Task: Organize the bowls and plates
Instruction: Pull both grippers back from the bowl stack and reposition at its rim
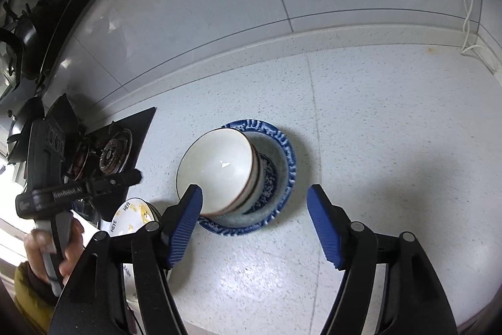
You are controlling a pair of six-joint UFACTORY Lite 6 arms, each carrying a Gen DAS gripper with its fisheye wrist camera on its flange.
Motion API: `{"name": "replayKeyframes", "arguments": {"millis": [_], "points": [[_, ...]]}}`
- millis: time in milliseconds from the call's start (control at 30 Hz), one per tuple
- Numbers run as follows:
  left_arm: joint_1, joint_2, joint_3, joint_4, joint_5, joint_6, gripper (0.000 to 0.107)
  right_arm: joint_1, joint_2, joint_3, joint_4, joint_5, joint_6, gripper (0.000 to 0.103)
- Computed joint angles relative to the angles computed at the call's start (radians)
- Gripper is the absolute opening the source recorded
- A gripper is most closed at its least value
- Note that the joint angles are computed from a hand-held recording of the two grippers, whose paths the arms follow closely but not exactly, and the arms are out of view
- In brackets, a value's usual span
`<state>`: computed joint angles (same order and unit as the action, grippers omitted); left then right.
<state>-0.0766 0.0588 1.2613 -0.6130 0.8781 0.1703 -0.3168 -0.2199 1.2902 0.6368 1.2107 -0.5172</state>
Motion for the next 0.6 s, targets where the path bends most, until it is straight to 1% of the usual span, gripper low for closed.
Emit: {"name": "replayKeyframes", "arguments": {"millis": [67,167,233,267,367,433,500,600], "points": [[0.050,-0.017,-0.013,-0.070,0.046,0.054,0.045,-0.051,-0.009,-0.008,0.026,0.024,-0.047,0.068],[0.133,-0.052,-0.049,-0.179,0.090,0.116,0.045,-0.095,-0.011,-0.017,0.053,0.040,-0.095,0.069],[0.172,-0.050,-0.042,-0.223,0.125,0.141,0.045,-0.106,-0.001,-0.027,0.068,0.039,-0.122,0.069],[0.185,-0.060,-0.051,-0.251,0.124,0.166,0.045,-0.110,0.003,-0.032,0.075,0.037,-0.137,0.069],[0.220,-0.126,-0.124,-0.342,0.075,0.206,0.045,-0.092,0.015,-0.044,0.084,0.015,-0.159,0.069],[0.220,-0.129,-0.129,-0.325,0.068,0.199,0.045,-0.070,0.026,-0.049,0.086,0.004,-0.160,0.069],[0.201,-0.131,-0.121,-0.261,0.052,0.185,0.045,-0.033,0.028,-0.060,0.065,-0.023,-0.153,0.069],[0.148,-0.167,-0.126,-0.124,-0.021,0.140,0.045,-0.004,0.017,-0.080,0.047,-0.037,-0.141,0.069]]}}
